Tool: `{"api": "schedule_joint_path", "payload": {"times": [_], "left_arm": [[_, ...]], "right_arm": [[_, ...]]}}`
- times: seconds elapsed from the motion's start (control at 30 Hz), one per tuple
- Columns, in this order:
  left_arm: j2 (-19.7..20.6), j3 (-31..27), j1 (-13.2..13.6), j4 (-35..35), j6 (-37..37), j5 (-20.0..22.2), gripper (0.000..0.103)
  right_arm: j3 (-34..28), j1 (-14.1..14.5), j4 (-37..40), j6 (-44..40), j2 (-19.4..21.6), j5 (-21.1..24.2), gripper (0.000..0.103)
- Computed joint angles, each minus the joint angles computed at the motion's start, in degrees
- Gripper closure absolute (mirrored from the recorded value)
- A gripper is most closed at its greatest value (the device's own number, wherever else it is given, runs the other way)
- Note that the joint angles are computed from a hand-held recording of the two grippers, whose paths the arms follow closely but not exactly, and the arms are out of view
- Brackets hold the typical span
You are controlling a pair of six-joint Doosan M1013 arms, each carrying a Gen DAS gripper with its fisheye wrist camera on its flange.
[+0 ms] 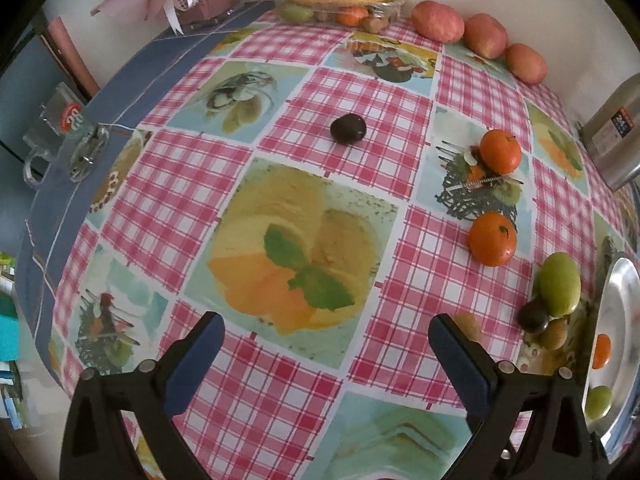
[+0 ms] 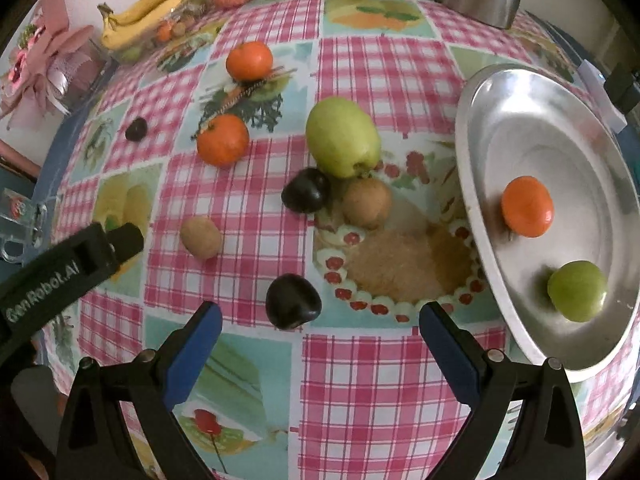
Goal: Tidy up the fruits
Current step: 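Withdraw both open tools from the steel plate back over the fruits, then move the right tool to the dark plum and close on it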
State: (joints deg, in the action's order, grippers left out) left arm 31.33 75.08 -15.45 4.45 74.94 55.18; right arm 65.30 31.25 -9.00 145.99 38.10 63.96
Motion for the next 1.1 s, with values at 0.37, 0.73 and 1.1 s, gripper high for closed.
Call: {"api": "schedule_joint_path", "payload": {"times": [0.37, 0.73, 1.1], "left_arm": [[0.61, -0.38, -0.28, 0.55, 0.05, 0.1, 0.0], [0.62, -0.44, -0.07, 0.05, -0.17, 0.44, 0.0], [0.81, -0.63, 0.42, -1.25, -0.52, 0.44, 0.0]], "right_arm": [[-2.25, 0.37, -3.01, -0.99, 1.95, 5.09, 0.004], [-3.75, 0.51, -3.77, 0.57, 3.19, 6.01, 0.0], [-3.93, 0.69, -4.35, 2.73, 3.34, 6.5, 0.0]]}}
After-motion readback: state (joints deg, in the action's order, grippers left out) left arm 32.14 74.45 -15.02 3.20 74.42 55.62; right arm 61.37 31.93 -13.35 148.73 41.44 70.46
